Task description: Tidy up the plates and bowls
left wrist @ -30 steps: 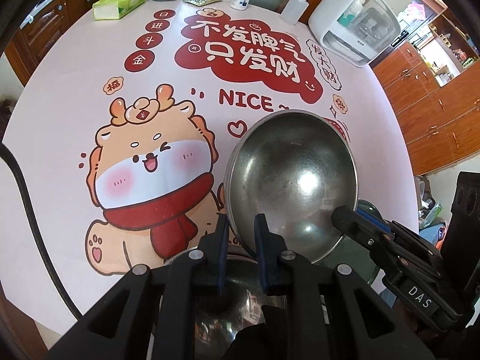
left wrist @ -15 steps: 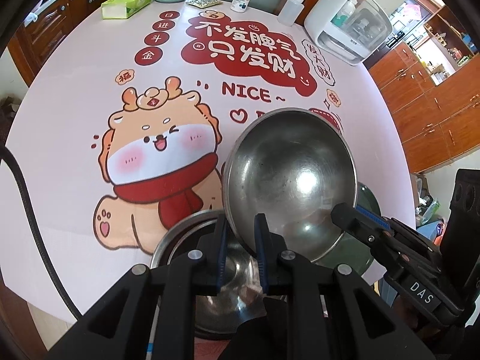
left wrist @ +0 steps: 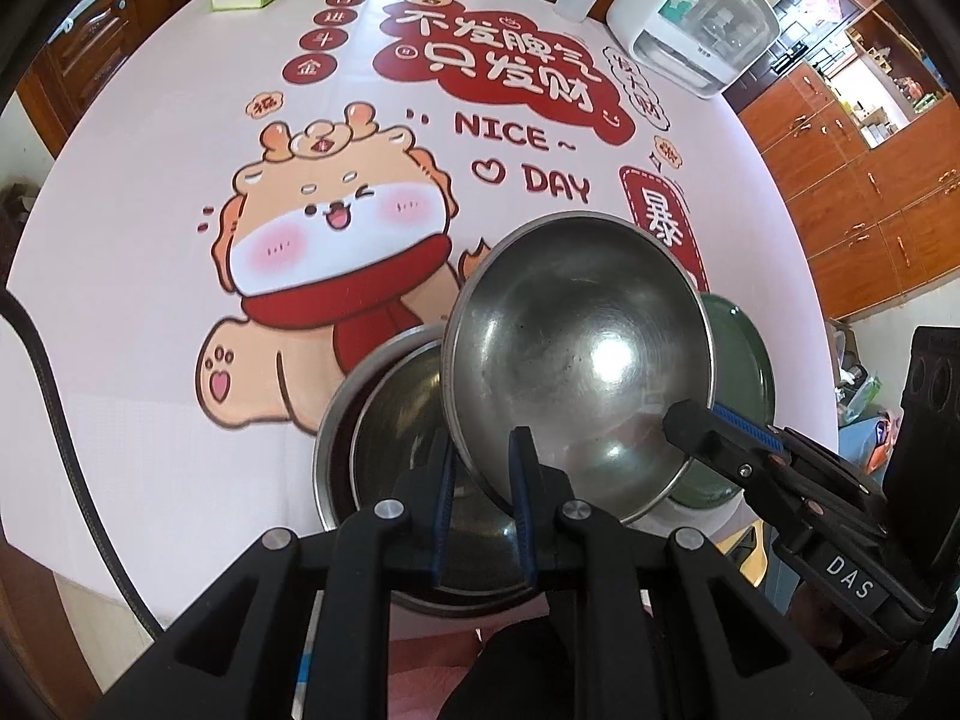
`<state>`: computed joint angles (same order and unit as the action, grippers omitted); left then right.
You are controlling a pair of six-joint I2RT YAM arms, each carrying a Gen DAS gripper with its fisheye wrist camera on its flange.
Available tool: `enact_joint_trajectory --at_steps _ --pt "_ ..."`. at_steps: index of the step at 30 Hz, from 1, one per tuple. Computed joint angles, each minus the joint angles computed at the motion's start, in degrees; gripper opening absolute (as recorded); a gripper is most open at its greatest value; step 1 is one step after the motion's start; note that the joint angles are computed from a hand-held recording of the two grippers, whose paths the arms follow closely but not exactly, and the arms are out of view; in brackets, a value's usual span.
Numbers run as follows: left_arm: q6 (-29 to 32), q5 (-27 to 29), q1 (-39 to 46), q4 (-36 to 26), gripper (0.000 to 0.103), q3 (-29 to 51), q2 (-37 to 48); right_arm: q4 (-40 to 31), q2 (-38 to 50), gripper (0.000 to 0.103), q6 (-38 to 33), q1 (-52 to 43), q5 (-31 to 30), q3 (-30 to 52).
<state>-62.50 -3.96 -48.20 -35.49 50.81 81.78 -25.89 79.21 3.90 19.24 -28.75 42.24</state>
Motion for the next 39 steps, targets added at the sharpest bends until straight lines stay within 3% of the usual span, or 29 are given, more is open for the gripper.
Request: enact_joint_trajectory --at_steps 18,39 --pt "-6.0 2.1 -3.7 -1.3 0.015 -3.6 -0.2 -3.4 2.8 0.016 -1.5 2.8 -0.1 -0.8" --pt "-4.0 2.4 -2.8 -2.4 0.022 -3.5 -0.7 -4.2 4.1 0.019 0.1 2.5 -0.1 -0.6"
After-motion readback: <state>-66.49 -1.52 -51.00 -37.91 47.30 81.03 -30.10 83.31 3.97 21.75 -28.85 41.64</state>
